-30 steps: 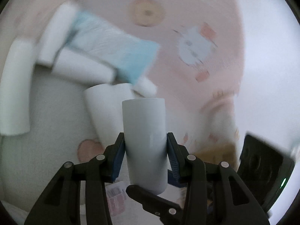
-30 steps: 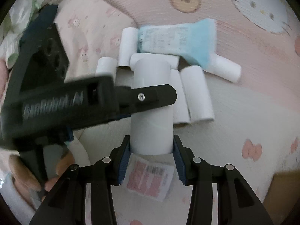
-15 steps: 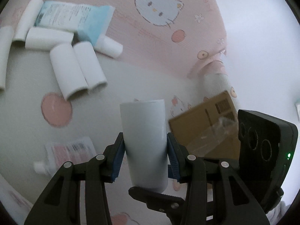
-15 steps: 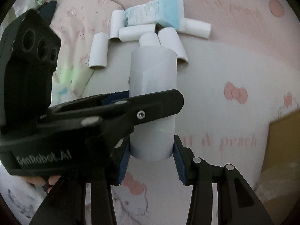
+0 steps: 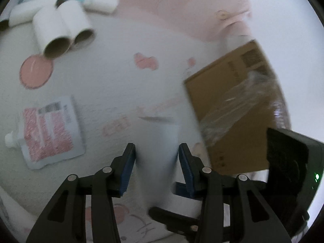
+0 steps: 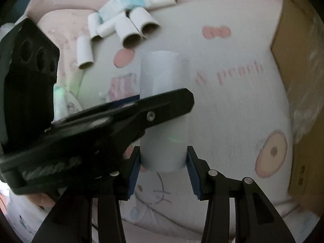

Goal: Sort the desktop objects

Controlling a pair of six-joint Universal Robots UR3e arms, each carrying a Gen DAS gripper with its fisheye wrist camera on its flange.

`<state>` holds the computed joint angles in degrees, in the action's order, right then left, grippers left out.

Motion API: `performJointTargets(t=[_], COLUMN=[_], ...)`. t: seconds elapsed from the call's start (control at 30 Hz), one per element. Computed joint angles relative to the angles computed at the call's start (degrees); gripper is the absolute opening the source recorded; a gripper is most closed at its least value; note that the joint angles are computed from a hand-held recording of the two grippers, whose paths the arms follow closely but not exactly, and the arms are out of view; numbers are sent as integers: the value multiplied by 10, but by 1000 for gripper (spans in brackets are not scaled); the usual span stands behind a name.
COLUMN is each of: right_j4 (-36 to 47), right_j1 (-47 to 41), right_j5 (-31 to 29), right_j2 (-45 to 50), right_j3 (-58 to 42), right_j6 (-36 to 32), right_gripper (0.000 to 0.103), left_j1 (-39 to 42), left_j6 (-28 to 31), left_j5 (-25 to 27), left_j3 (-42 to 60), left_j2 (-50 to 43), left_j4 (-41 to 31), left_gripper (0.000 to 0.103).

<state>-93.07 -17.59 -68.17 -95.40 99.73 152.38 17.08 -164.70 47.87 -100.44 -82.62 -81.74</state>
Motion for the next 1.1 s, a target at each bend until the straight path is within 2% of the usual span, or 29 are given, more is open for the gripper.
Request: performJointTargets(t=[0.27,0.4,0.53,0.77,0.93,1.03,1.1], right_j4=[-2,-15,-19,-41,-58,-61,-67], right_j1=[-3,4,6,-6,-2,3,10], right_j5=[7,6,1,11,14,11,10], right_j2=[7,30,55,84,96,99,100], right_j3=[2,-9,-22,-29,-27,-25,-20], right_j6=[26,53,77,116,116,115,115], right_gripper=[55,55,55,55,55,55,50], left_j1=[79,82,56,41,40,26,13], left_j6=[-9,1,-20,-10,3,4,3], left_j5=[-57,-77,-57,-63,-84,-79,-70], left_j3=[-28,-22,-21,-6,2,11,16], left_j2=[27,14,3,-26,-49,-60,-67], left_j4=[-46,-67,-18,-30,-51,-49,-40], left_gripper=[49,49,49,49,49,49,49])
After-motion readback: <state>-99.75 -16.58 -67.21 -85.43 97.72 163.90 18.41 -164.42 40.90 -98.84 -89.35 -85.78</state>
